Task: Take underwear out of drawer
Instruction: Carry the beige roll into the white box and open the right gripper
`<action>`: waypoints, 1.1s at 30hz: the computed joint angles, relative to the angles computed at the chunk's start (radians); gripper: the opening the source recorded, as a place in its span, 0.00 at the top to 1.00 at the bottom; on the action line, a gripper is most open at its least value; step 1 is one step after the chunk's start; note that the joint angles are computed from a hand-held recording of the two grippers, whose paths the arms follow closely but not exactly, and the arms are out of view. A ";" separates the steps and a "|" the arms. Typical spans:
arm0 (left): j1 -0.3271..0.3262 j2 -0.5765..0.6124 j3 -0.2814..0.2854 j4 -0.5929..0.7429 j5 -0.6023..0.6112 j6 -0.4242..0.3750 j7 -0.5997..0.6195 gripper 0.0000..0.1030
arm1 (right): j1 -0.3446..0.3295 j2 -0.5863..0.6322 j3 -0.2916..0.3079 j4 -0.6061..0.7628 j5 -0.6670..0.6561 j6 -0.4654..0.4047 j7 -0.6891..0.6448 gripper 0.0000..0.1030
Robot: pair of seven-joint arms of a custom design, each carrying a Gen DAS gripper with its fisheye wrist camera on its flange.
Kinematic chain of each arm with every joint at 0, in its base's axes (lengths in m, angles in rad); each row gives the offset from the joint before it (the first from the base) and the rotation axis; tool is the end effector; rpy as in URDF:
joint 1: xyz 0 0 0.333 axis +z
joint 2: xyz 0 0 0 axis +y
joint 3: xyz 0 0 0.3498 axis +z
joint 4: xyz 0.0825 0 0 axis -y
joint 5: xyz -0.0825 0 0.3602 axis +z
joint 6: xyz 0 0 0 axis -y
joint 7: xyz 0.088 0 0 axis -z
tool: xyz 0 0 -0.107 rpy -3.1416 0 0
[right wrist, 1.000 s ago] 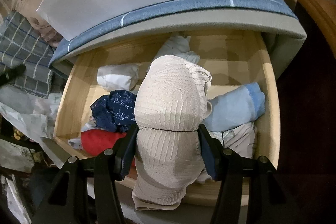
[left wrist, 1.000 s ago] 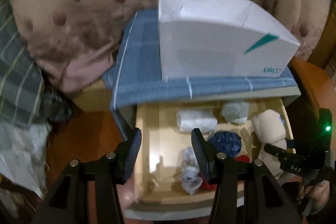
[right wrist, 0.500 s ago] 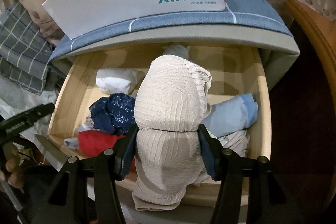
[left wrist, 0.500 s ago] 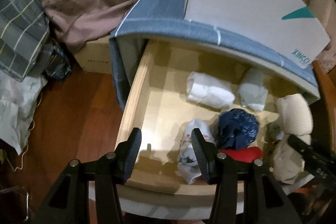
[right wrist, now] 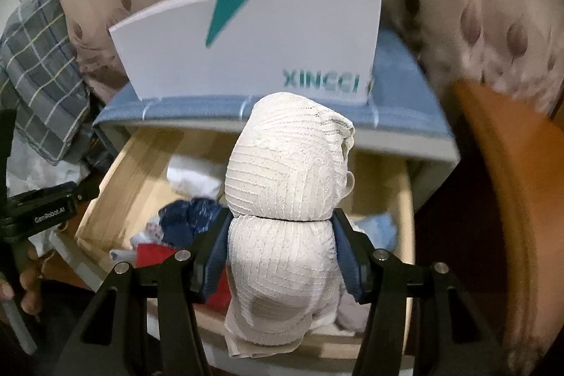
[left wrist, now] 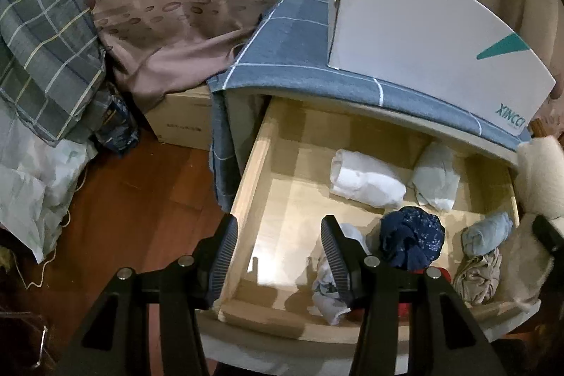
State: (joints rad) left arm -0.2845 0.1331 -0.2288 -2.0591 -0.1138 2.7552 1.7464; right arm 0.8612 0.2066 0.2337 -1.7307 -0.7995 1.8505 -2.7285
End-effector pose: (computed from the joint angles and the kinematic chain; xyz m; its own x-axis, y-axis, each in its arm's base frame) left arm 0.5277 -0.2855 0.4843 -0.5590 -0.8287 0.0282 -0.7053 0.4574 -0.5416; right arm 0.3371 0.5057 0.5148 -0.5491 -0.8274 -0.1184 -0.5921 0.4850 -0.6435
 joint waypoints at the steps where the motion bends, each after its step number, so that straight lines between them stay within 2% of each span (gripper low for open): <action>1: 0.000 -0.001 0.002 -0.001 0.003 0.004 -0.005 0.51 | 0.007 -0.003 0.001 0.011 -0.010 -0.025 -0.005 0.49; 7: 0.013 -0.003 -0.003 -0.001 -0.047 0.005 0.016 0.51 | 0.006 -0.057 0.007 0.034 -0.057 -0.079 -0.044 0.49; 12: 0.014 -0.002 -0.002 0.003 -0.050 -0.002 0.033 0.51 | -0.027 -0.098 0.007 0.068 -0.101 -0.114 -0.115 0.49; 18: 0.003 0.005 0.006 0.004 -0.016 0.006 -0.003 0.51 | -0.078 -0.122 0.001 0.128 -0.149 -0.162 -0.228 0.49; 25: 0.008 0.011 0.005 0.011 -0.019 -0.002 -0.008 0.51 | -0.181 -0.149 -0.030 0.134 -0.099 -0.058 -0.326 0.49; 33: 0.007 0.019 0.001 0.022 -0.020 -0.029 0.014 0.51 | -0.293 -0.099 -0.076 0.161 0.105 0.074 -0.481 0.49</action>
